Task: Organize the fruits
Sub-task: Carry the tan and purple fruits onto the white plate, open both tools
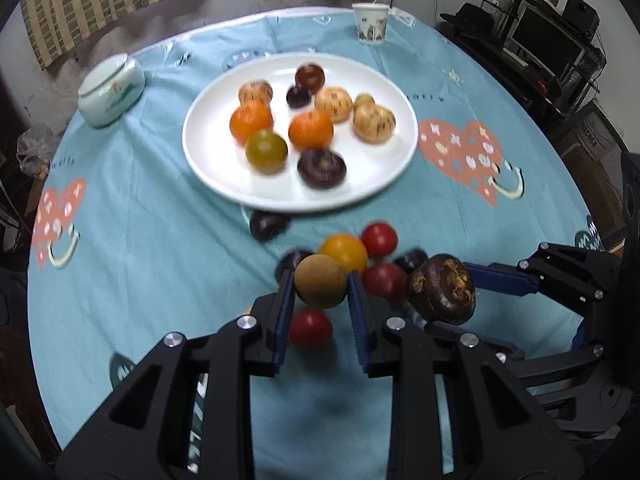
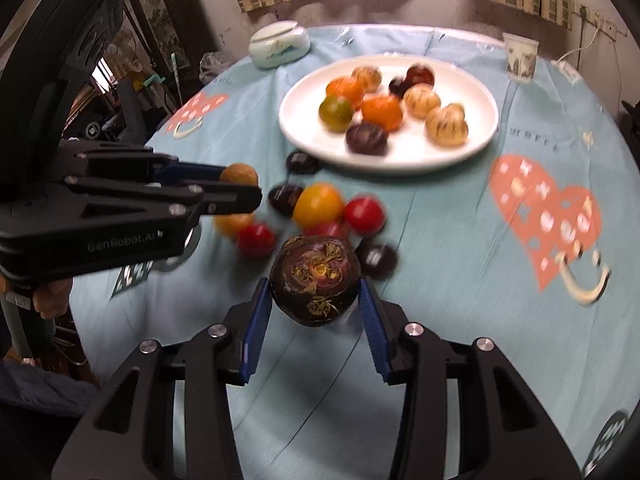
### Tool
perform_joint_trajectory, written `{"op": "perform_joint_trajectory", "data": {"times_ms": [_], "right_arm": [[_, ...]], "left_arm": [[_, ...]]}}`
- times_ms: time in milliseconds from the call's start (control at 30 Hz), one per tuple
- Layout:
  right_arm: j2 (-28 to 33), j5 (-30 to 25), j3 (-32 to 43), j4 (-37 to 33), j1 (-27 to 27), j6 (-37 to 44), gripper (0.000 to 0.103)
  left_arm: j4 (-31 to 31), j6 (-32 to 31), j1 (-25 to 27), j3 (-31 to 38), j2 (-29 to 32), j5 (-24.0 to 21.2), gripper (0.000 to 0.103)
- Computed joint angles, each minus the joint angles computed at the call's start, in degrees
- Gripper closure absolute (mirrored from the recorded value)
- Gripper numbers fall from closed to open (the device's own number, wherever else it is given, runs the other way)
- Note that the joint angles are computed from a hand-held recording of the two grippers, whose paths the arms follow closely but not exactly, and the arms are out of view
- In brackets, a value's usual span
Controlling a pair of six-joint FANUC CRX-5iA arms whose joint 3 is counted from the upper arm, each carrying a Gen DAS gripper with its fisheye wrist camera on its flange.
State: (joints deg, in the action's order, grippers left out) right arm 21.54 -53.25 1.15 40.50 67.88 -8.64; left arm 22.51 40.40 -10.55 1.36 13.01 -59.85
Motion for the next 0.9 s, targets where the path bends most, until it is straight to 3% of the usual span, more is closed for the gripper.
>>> {"op": "perform_joint_trajectory", "data": {"times_ms": [333,567,900], "right_arm": [[-1.5,-3.1,1.0,9.3,-6.8,2.1,0.058],[0.9,-1.1,3.0,6.0,-11.7,6.0,0.058],[5.3,0.2,7.8,0.1,-17.2,14.1,0.056]], "left_arm": [[3.8,2.8,-2.4,12.6,7.7,3.5,0.076],[-1.6,9.2,-4.8,21.6,15.2,2.7,0.076],[-5.1,13.5,-6.4,30.8,22.8,1.1,0.075]]}}
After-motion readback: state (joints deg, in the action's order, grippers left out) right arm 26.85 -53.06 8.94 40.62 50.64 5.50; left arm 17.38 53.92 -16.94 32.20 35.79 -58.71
